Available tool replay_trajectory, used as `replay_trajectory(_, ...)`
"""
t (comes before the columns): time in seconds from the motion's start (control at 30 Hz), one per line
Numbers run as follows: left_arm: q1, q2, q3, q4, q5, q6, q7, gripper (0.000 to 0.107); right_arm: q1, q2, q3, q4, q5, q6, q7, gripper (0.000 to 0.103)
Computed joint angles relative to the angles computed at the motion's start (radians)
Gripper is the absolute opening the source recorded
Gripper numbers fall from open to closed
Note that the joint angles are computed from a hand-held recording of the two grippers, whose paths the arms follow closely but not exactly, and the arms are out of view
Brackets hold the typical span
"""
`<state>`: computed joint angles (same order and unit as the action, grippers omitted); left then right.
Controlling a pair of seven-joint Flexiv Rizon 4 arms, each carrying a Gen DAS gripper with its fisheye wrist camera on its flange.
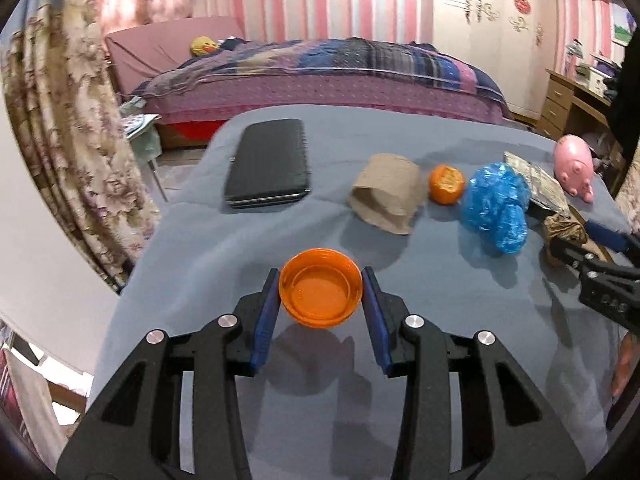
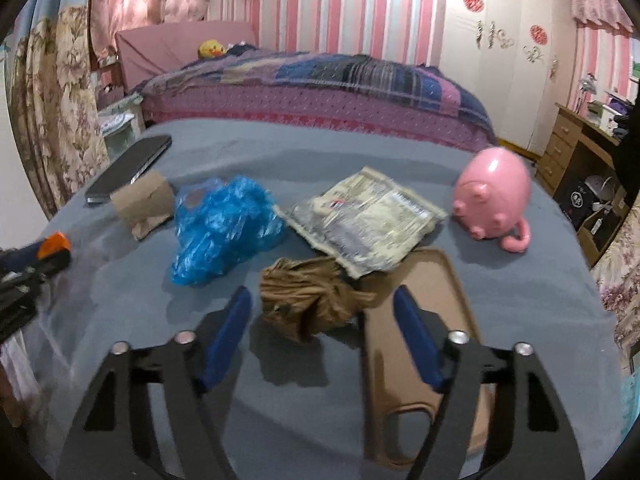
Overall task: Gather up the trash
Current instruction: 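Grasp orange bottle cap with left tool while right tool grasps brown crumpled paper, then carry cap and brown paper over the blue basket and release both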
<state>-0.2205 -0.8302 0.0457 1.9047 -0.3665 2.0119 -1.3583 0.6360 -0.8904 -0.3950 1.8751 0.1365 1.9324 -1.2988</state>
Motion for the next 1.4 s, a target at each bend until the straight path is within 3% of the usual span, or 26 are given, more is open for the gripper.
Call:
replay_trajectory(0.07,-0.008,0.010,0.007,0.014,-0.012,0.006,-0.009,0.039,-0.038,0.007,0.045,-0.010,-0.005,-0.004,-0.018,0.048)
replay_trajectory(0.1,-0.010,0.014,0.006,0.020,-0.014,0.013,-0.015,0.039,-0.082,0.020,0.081,0.009,-0.058,0.042,0.016,0.047)
replay_trajectory(0.17,-0.027,0.025,0.012,0.034,-0.025,0.027,-0.020,0.039,-0.116,0.032,0.123,0.015,-0.049,0.055,-0.018,0.047)
replay_trajectory(0.27,-0.051,0.037,0.017,0.049,-0.038,0.051,-0.020,0.039,-0.103,0.054,0.113,0.072,-0.022,0.096,-0.059,0.046)
replay_trajectory(0.4,-0.073,0.063,0.000,0.072,-0.045,0.071,-0.024,0.039,-0.180,0.113,0.179,0.149,-0.023,0.144,-0.094,0.046)
replay_trajectory(0.7,-0.215,0.095,-0.005,0.070,-0.122,0.085,0.030,0.039,-0.303,0.230,0.211,0.310,0.068,0.308,-0.178,0.047)
replay_trajectory(0.83,-0.290,0.087,-0.003,0.024,-0.154,0.079,0.069,0.039,-0.337,0.275,0.191,0.379,0.134,0.357,-0.245,0.047)
replay_trajectory(0.97,-0.308,0.074,-0.046,-0.022,-0.141,0.054,0.077,0.039,-0.422,0.308,0.198,0.435,0.166,0.396,-0.275,0.047)
replay_trajectory(1.4,-0.438,-0.085,-0.102,-0.344,-0.013,-0.141,0.073,0.039,-0.724,0.295,0.215,0.530,0.158,0.503,-0.211,0.047)
